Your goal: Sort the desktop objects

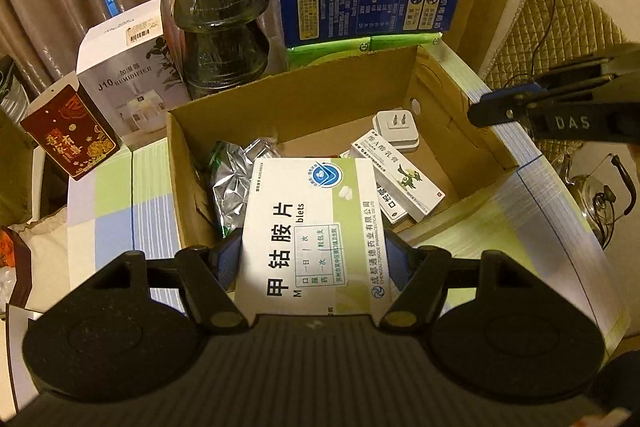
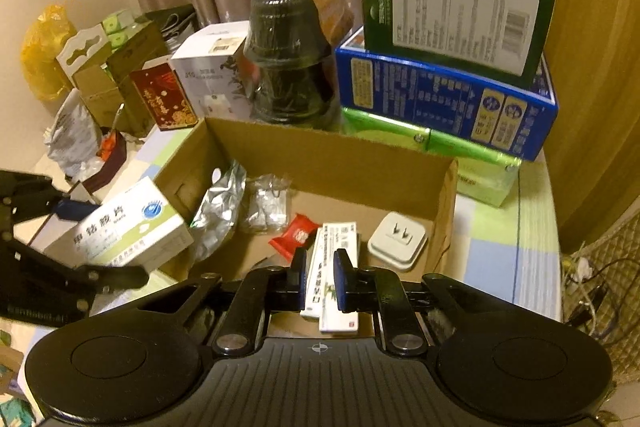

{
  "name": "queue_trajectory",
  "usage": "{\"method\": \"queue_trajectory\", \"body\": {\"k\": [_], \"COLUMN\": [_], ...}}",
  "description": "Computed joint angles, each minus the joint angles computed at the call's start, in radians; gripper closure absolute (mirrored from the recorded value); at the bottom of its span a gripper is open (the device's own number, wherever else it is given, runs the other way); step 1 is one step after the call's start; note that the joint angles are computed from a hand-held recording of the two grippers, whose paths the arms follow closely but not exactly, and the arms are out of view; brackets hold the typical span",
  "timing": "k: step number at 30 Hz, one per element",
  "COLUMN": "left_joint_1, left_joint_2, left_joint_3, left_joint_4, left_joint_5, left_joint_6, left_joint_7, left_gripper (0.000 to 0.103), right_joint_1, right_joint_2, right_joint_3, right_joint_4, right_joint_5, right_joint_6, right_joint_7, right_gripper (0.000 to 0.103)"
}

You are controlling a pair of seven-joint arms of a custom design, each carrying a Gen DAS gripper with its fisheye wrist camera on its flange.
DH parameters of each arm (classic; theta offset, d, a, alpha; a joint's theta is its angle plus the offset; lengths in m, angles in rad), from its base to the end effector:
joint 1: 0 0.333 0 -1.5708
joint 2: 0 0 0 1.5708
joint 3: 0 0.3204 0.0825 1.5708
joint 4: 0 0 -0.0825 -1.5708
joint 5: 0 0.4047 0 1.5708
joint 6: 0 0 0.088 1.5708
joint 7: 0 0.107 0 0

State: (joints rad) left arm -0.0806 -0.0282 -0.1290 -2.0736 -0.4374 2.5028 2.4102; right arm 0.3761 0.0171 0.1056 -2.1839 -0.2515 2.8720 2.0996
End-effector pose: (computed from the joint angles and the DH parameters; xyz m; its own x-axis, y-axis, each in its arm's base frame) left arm 0.5845 -0.1219 0.4862 -0.6800 -0.7326 -0.0300 -0.6112 0.5890 -0.5287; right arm 0.5235 0.2892 0.4497 0.2134 -0.9683 -0.1295 -0.7821 -0.0899 -0.6167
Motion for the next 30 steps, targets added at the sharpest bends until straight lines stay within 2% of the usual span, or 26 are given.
{"method": "queue_trajectory", "body": {"k": [3, 6, 9, 10, 13, 15, 23, 27, 30], "left_joint_1": [0.002, 0.003, 0.002, 0.001, -0.002, -0.005, -0.016, -0.024, -0.023], "left_joint_2": [-0.003, -0.019, -0.039, -0.05, -0.078, -0.098, -0.163, -0.178, -0.169], "left_joint_3": [0.002, 0.008, 0.018, 0.023, 0.039, 0.05, 0.11, 0.137, 0.149], "left_joint_4": [-0.015, -0.045, -0.074, -0.088, -0.127, -0.157, -0.282, -0.346, -0.378], "left_joint_5": [-0.02, -0.061, -0.096, -0.112, -0.144, -0.156, -0.229, -0.273, -0.299], "left_joint_6": [0.008, 0.019, 0.022, 0.028, 0.039, 0.055, 0.098, 0.132, 0.159], "left_joint_7": [0.012, 0.043, 0.064, 0.077, 0.11, 0.131, 0.231, 0.305, 0.35], "left_gripper": [0.036, 0.036, 0.036, 0.036, 0.036, 0.036, 0.036, 0.036, 0.036], "right_joint_1": [0.004, 0.024, 0.048, 0.058, 0.1, 0.118, 0.103, 0.106, 0.095], "right_joint_2": [-0.023, -0.043, -0.055, -0.056, -0.048, -0.032, 0.062, 0.123, 0.175], "right_joint_3": [0.01, 0.024, 0.036, 0.039, 0.043, 0.05, 0.107, 0.089, 0.089], "right_joint_4": [-0.06, -0.131, -0.186, -0.2, -0.225, -0.228, -0.199, -0.164, -0.125], "right_joint_5": [0.074, 0.261, 0.375, 0.414, 0.579, 0.658, 0.748, 0.614, 0.568], "right_joint_6": [0.054, 0.13, 0.175, 0.186, 0.208, 0.214, 0.191, 0.149, 0.121], "right_joint_7": [-0.058, -0.233, -0.354, -0.398, -0.584, -0.705, -1.099, -1.158, -1.199], "right_gripper": [0.092, 0.092, 0.09, 0.084, 0.059, 0.056, 0.056, 0.055, 0.055]}}
